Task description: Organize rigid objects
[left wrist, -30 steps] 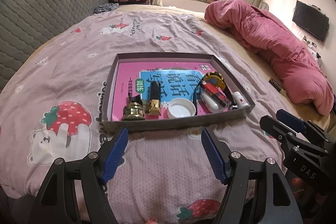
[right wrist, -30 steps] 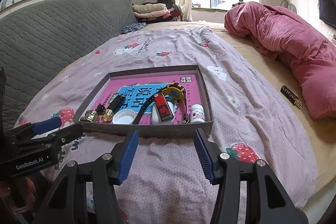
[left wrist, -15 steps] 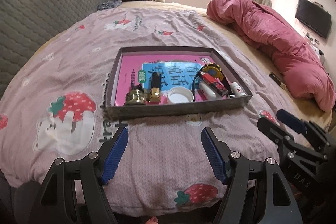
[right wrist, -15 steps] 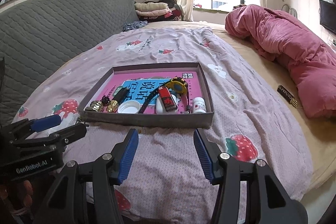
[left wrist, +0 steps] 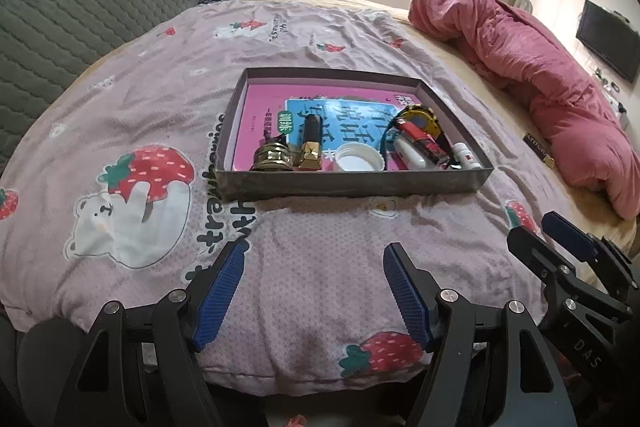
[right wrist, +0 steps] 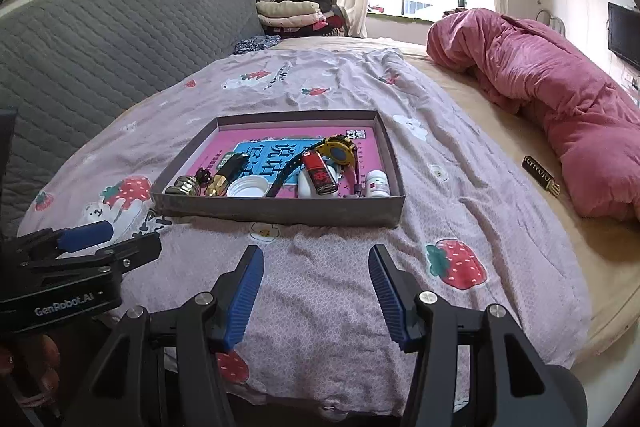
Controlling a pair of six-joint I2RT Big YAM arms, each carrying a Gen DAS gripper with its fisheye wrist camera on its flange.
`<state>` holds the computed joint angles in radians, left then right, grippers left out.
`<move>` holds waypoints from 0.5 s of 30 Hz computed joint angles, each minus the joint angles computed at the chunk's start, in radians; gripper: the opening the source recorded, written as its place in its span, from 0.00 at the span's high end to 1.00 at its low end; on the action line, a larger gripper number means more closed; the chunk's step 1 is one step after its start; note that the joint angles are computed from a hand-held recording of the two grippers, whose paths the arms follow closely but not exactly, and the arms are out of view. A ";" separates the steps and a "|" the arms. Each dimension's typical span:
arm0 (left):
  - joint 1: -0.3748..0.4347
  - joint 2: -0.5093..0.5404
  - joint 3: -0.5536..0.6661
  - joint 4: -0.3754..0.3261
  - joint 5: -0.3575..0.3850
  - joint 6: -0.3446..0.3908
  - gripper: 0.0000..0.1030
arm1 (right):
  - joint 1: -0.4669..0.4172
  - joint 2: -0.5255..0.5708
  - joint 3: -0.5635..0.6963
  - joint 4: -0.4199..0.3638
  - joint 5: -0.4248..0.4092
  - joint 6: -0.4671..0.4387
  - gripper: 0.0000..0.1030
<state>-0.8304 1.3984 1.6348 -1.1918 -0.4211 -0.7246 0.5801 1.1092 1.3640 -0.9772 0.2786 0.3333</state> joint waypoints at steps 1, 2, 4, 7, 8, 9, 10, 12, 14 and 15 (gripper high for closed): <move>0.003 0.001 -0.005 0.005 -0.003 0.006 0.29 | -0.003 0.004 -0.001 -0.001 -0.006 0.000 0.47; 0.005 0.001 -0.011 0.011 0.000 0.009 0.29 | -0.008 0.008 -0.004 -0.003 -0.014 0.003 0.47; 0.011 -0.001 -0.022 0.027 0.011 0.014 0.29 | -0.013 0.016 -0.007 -0.008 -0.013 0.002 0.47; 0.014 0.004 -0.028 0.037 0.019 0.016 0.29 | -0.020 0.023 -0.014 -0.005 -0.015 0.004 0.47; 0.014 0.006 -0.028 0.037 0.017 0.016 0.29 | -0.024 0.024 -0.015 -0.005 -0.022 0.006 0.47; 0.014 0.010 -0.028 0.037 0.016 0.019 0.29 | -0.026 0.024 -0.018 -0.002 -0.023 0.009 0.47; 0.015 0.012 -0.029 0.040 0.018 0.020 0.29 | -0.027 0.024 -0.019 0.001 -0.026 0.009 0.47; 0.016 0.017 -0.029 0.044 0.013 0.022 0.29 | -0.025 0.027 -0.021 0.007 -0.022 0.005 0.47; 0.018 0.019 -0.031 0.046 0.014 0.019 0.29 | -0.023 0.031 -0.022 0.012 -0.022 -0.001 0.47; 0.020 0.020 -0.033 0.051 0.016 0.018 0.29 | -0.021 0.033 -0.023 0.017 -0.019 -0.005 0.47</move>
<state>-0.8103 1.4187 1.6018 -1.1412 -0.4056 -0.7068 0.5586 1.1419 1.3406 -0.9604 0.2599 0.3284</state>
